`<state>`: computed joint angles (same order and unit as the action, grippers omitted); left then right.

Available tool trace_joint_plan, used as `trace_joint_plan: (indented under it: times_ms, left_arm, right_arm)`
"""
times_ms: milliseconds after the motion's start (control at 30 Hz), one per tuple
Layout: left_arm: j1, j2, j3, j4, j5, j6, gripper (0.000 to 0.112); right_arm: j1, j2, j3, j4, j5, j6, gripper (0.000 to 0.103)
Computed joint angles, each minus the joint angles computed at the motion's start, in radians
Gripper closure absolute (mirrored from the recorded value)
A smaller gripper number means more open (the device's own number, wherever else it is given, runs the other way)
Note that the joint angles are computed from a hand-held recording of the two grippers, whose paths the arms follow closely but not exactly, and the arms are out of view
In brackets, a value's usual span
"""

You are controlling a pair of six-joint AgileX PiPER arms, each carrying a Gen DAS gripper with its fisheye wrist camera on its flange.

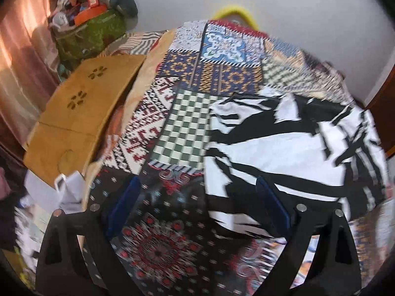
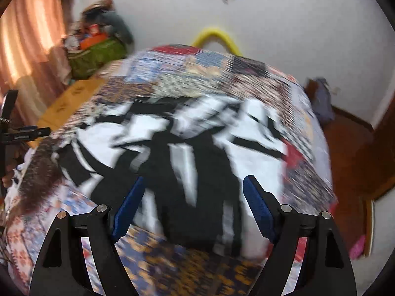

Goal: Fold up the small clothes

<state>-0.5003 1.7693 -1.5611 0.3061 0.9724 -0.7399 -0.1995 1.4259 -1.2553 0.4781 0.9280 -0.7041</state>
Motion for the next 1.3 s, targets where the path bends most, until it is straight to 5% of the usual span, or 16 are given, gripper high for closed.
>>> trace_joint_plan:
  times_ms: [300, 433, 600, 833, 1000, 1167, 1300]
  left_arm:
    - [0.015, -0.04, 0.172, -0.299, -0.108, 0.097, 0.017]
    - [0.038, -0.042, 0.246, -0.492, -0.167, 0.201, 0.017]
    - [0.065, -0.01, 0.279, -0.765, -0.235, 0.364, 0.017]
    - [0.064, 0.083, 0.164, -0.796, -0.265, 0.364, 0.018]
    - [0.053, 0.147, 0.051, -0.635, -0.262, 0.245, 0.045]
    - [0.091, 0.19, 0.007, -0.604, -0.261, 0.189, 0.085]
    - [0.111, 0.17, 0.043, -0.62, -0.293, 0.198, 0.094]
  right_arm:
    - [0.298, 0.139, 0.057, -0.203, -0.116, 0.186, 0.023]
    - [0.355, 0.095, 0.159, -0.297, -0.233, 0.235, 0.02]
    - [0.309, 0.102, 0.137, -0.218, -0.169, 0.161, 0.02]
    - [0.294, 0.108, 0.133, -0.159, -0.148, 0.141, 0.02]
    - [0.281, 0.113, 0.129, -0.124, -0.128, 0.125, 0.02]
    - [0.269, 0.111, 0.134, -0.1, -0.121, 0.111, 0.02]
    - [0.253, 0.112, 0.115, -0.08, -0.075, 0.123, 0.023]
